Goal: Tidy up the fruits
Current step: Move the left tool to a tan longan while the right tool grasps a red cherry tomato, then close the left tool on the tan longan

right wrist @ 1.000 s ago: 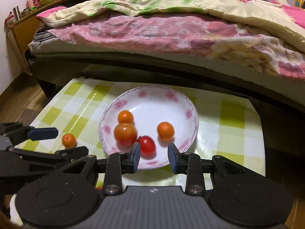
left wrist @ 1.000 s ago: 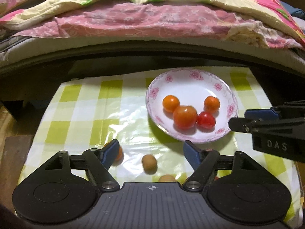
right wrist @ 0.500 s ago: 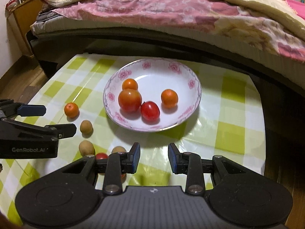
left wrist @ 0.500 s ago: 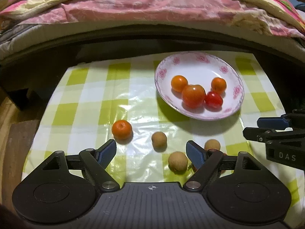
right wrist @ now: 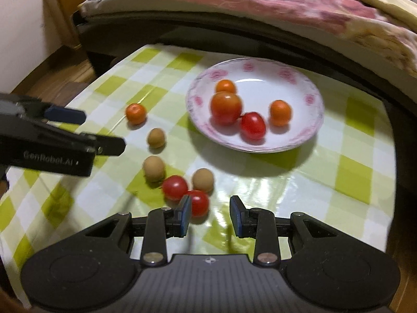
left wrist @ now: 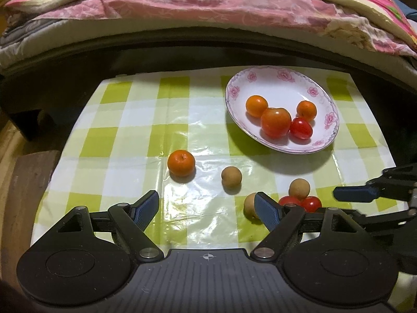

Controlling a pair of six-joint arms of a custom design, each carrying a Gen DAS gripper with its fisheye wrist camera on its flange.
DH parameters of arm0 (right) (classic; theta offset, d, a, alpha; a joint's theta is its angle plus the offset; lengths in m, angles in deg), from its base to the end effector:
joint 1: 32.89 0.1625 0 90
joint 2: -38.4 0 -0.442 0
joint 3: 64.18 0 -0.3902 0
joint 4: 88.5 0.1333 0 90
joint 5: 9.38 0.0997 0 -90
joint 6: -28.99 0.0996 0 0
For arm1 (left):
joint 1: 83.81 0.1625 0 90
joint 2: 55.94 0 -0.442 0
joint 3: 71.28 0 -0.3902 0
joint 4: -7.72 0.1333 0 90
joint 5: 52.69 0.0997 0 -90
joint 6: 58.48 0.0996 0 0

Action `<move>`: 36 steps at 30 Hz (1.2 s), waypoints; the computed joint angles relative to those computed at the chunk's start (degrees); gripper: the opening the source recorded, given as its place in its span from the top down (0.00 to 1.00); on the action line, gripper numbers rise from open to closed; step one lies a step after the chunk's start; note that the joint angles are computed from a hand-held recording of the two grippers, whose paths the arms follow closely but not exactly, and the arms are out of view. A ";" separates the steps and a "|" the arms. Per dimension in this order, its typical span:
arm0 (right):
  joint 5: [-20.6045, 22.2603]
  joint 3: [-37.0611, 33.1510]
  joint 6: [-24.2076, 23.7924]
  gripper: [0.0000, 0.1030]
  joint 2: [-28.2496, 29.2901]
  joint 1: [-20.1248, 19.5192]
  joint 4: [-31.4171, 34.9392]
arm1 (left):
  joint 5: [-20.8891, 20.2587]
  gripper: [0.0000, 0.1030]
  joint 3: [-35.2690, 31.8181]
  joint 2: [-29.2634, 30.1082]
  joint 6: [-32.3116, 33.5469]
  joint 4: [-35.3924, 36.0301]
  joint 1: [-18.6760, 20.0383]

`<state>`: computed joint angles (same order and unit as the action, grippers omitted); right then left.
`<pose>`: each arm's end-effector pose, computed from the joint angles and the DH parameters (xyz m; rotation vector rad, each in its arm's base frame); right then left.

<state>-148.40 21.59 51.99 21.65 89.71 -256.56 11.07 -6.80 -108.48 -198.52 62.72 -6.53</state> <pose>0.4108 -0.5346 -0.1233 0.1132 -2.3685 0.6696 0.0422 -0.6183 0.3114 1.0357 2.3685 -0.3702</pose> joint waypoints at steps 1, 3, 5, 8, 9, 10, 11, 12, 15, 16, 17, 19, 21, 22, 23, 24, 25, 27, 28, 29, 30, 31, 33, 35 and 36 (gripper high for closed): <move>0.37 -0.26 -0.57 0.66 0.21 -0.18 0.13 | 0.12 0.18 -0.09 0.06 0.15 0.18 0.05; 0.79 -1.04 -1.53 0.66 0.76 -0.49 0.83 | 0.44 0.17 -0.43 0.17 0.29 0.59 0.12; 0.63 -1.73 -2.48 0.66 1.39 -0.76 0.92 | 0.83 0.18 -0.86 0.44 0.00 1.14 0.24; 0.35 -2.53 -3.94 0.66 2.25 -1.25 0.50 | 0.62 0.18 -0.95 0.85 0.14 1.38 0.23; 0.46 -2.72 -3.96 0.66 2.39 -1.45 0.71 | 0.50 0.18 -0.98 1.01 0.23 1.41 0.21; 0.49 -3.05 -3.74 0.66 2.54 -1.63 1.34 | 0.45 0.18 -1.15 1.21 0.21 1.54 0.21; 0.41 -3.25 -3.62 0.66 2.66 -1.76 1.72 | 0.43 0.18 -1.45 1.48 0.15 1.75 0.28; 0.35 -3.47 -3.71 0.67 2.79 -1.86 2.05 | 0.37 0.18 -1.63 1.69 0.03 1.89 0.33; 0.45 -3.40 -4.07 0.70 2.90 -1.92 1.73 | 0.83 0.20 -2.61 2.80 -0.95 3.40 0.70; 0.53 -3.18 -4.28 0.70 2.79 -1.94 1.44 | 0.99 0.22 -2.69 3.11 -1.16 3.72 0.79; 0.55 -2.97 -4.27 0.70 2.65 -1.95 1.39 | 1.06 0.27 -2.76 3.43 -1.18 3.98 0.86; 0.42 -2.06 -3.71 0.71 2.12 -1.93 0.89 | 0.71 0.36 -2.26 3.76 -0.85 3.44 0.79; 0.37 -1.19 -3.19 0.71 1.61 -1.89 0.37 | 0.45 0.40 -1.83 4.15 -0.93 2.98 0.70; 0.31 -0.76 -3.05 0.71 1.39 -1.86 0.02 | 0.41 0.40 -1.83 4.41 -1.44 2.98 0.69; 0.24 -0.35 -2.84 0.71 1.19 -1.83 -0.14 | 1.13 0.38 -2.13 4.70 -2.25 3.20 0.83; 0.28 -0.04 -2.63 0.71 1.00 -1.84 -0.10 | 1.71 0.39 -2.55 5.03 -3.15 3.71 0.87; 0.27 0.38 -2.32 0.71 0.77 -1.84 -0.10 | 1.99 0.40 -2.60 5.15 -3.71 3.74 0.82; 0.37 1.08 -1.84 0.70 0.29 -1.92 0.04 | 2.03 0.39 -2.16 5.20 -3.68 3.19 0.60; 0.51 1.28 -1.82 0.71 0.15 -2.00 0.06 | 2.13 0.38 -1.85 5.17 -3.78 2.91 0.54; 0.49 1.47 -1.75 0.71 0.03 -2.06 -0.01 | 2.29 0.38 -1.75 5.28 -4.03 2.94 0.48; 0.38 1.62 -1.58 0.71 -0.06 -2.12 0.00 | 2.53 0.38 -1.77 5.44 -4.27 3.22 0.44; 0.32 1.72 -1.40 0.71 -0.10 -2.20 -0.01 | 2.64 0.38 -1.75 5.58 -4.38 3.49 0.36; 0.30 1.93 -1.05 0.71 -0.25 -2.36 -0.10 | 2.80 0.38 -1.22 5.67 -4.10 3.49 0.15; 0.32 2.27 -0.74 0.70 -0.48 -2.41 -0.28 | 2.99 0.39 -1.00 6.04 -4.24 3.82 0.05; 0.25 2.28 -0.66 0.70 -0.49 -2.45 -0.30 | 2.75 0.40 -0.79 6.19 -4.28 3.77 -0.02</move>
